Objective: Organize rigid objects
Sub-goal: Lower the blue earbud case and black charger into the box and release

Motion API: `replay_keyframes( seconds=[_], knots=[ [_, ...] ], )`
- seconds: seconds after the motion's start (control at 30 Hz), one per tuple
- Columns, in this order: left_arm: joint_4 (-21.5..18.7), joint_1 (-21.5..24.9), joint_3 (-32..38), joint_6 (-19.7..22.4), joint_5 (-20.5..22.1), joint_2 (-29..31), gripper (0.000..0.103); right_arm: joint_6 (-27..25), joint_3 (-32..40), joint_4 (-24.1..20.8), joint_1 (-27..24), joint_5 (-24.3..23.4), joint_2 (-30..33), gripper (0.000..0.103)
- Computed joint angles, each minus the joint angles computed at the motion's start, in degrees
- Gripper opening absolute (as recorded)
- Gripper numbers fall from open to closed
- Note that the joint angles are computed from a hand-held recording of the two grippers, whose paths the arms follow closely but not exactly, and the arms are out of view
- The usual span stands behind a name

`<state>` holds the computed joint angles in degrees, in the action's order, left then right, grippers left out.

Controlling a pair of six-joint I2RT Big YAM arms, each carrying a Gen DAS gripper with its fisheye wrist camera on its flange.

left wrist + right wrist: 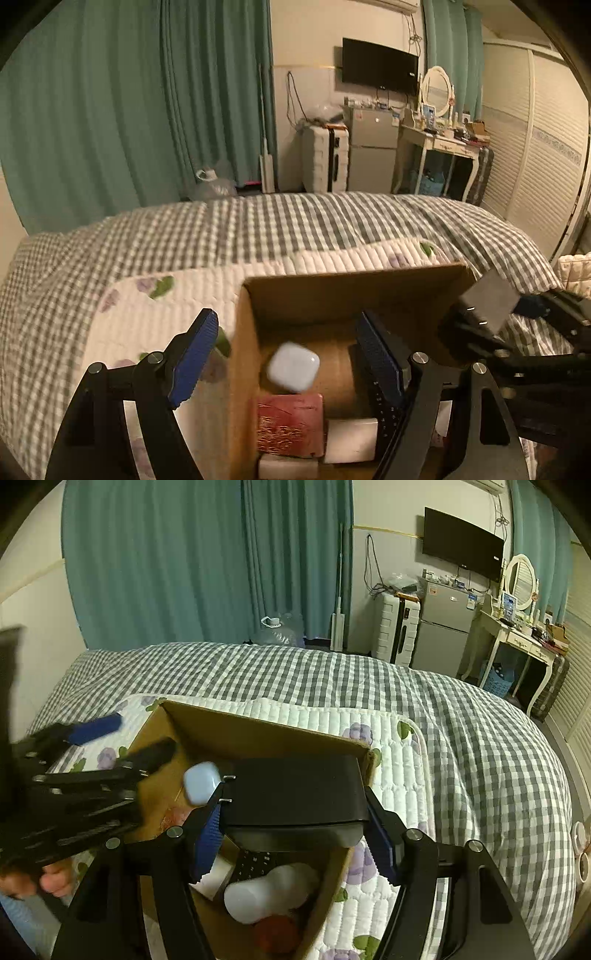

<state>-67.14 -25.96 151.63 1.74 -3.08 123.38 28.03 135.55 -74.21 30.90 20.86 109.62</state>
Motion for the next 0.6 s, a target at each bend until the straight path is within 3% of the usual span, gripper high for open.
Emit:
replay_keyframes(
  seconds=[0.23,0.4,0.5,0.6],
  knots=[
    [2.93,0.73,-4.64,-0.05,-1.42,-2.75,0.080,1.14,8.15,-2.18,0.23,-0.08,6.27,0.067],
    [3.89,1.36,-6.07,-1.03,-0.91,-3.43,0.080,4.23,14.46,-6.63,-0.78,-0.61,10.52,0.068],
    [4.88,1.37,-7.90,-1.37,-0.45,-4.72,0.082,3.06,11.39,-4.19,-0.46,2.98,8.51,0.069],
    [4.98,0.96,-8.98,-1.49,-1.23,-6.40,0.083,1.84,15.98,-7.51,0.03,5.56,9.37,0.070]
  ],
)
